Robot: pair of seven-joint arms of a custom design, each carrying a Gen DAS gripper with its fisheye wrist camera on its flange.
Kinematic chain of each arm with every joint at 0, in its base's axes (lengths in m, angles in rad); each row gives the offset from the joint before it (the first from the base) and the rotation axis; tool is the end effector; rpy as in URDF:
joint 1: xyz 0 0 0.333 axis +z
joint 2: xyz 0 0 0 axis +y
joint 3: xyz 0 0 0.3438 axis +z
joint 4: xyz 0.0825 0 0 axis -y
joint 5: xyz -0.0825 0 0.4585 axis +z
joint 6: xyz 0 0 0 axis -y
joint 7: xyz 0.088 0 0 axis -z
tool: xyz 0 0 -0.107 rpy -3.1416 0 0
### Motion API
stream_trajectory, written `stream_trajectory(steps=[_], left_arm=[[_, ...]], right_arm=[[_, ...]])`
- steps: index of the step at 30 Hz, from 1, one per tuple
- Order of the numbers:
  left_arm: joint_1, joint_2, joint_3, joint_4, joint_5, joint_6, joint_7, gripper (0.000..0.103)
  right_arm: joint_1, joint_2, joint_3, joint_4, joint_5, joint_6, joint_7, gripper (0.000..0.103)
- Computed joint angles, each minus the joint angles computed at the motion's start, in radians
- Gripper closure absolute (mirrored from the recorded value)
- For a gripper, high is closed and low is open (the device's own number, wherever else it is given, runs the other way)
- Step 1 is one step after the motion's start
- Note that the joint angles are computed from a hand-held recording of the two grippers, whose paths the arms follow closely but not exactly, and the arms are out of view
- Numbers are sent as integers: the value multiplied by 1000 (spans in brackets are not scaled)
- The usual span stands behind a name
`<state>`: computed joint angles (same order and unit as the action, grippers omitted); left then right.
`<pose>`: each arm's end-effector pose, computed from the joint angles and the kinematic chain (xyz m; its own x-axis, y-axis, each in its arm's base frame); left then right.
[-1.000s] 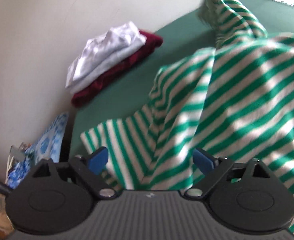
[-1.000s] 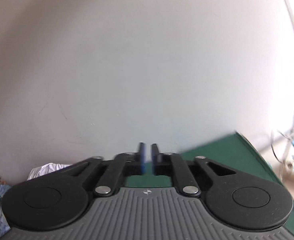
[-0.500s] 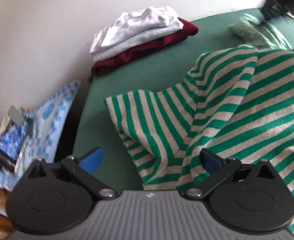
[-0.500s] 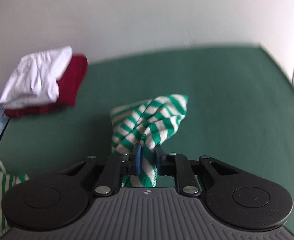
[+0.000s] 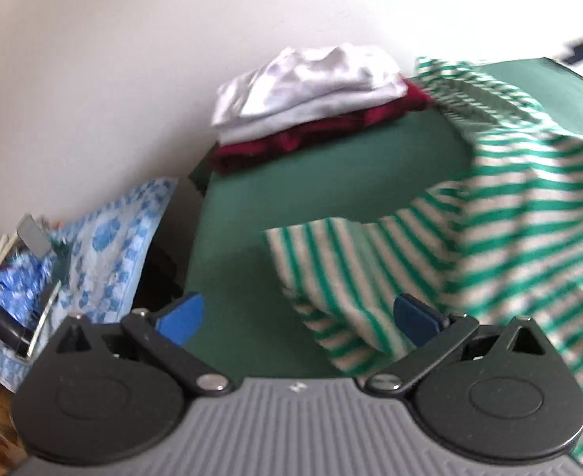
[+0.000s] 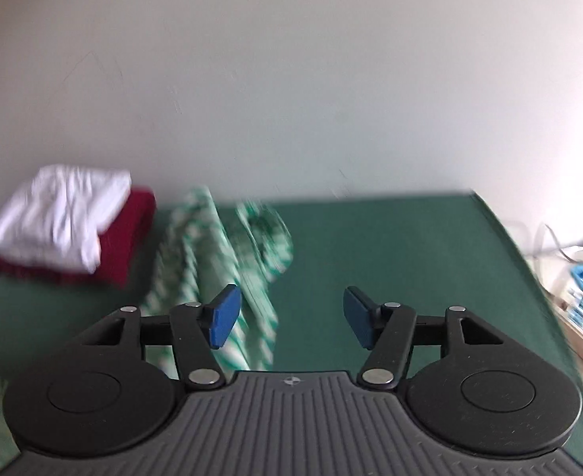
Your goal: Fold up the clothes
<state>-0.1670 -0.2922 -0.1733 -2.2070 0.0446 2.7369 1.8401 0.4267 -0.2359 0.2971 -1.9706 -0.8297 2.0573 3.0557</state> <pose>0.5421 -0.2033 0.5978 -0.4928 -0.8234 -0.2813 -0.5078 0.5347 -0.6754 0.4567 0.3722 0.6328 -0.4200 -0.9050 -0.0673 -0.5438 0.3103 -0.7797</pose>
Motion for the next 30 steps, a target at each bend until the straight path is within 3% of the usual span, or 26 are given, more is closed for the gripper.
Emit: stream_trajectory(steps=[2,4,5,7,9,10,14,16,17,19,21,24,25,27,29,30], left_arm=[[28,82,-10,81,15,-52,-66,4],[26,156,-4,156,-5,-107,-76,13],[18,185,1,187,-35,-129,-49,13],[2,223,1,218,-90,-121,22,1],[-2,254,-9,242,-95,-110,17,1],[-6,263,-11,254,-133,-120,35,4],[-19,264,-27,260,-131,-127,17,36],[-23,246,-30,251,-108,-137,13,76],[-21,232,-32,236,-55,-122,-15,83],[2,196,-41,190,139,-65,-136,83],[47,174,-54,171,352,-58,-310,83],[110,160,-66,178,609,-132,-557,87],[124,160,-66,183,675,-172,-624,97],[127,162,-43,191,668,-225,-644,96],[128,156,-21,191,622,-256,-633,92],[127,139,-11,179,595,-248,-622,92]], right_arm=[[32,-86,11,-72,110,-77,-23,42],[57,-161,36,-136,225,-154,18,42],[66,-199,52,-165,273,-186,56,42],[80,-246,95,-194,348,-255,138,40],[90,-257,140,-194,385,-323,215,29],[96,-257,157,-191,394,-352,246,28],[109,-196,187,-159,323,-395,276,30],[118,-165,185,-148,264,-381,268,54],[124,-146,175,-135,238,-374,236,83],[138,-120,155,-104,212,-383,162,94],[138,-96,165,-66,147,-467,117,95],[133,-83,185,-24,37,-669,122,97],[133,-102,180,-29,35,-723,161,97],[132,-139,161,-46,70,-805,209,97],[141,-218,124,-115,141,-780,243,88],[143,-271,114,-157,164,-724,292,85]])
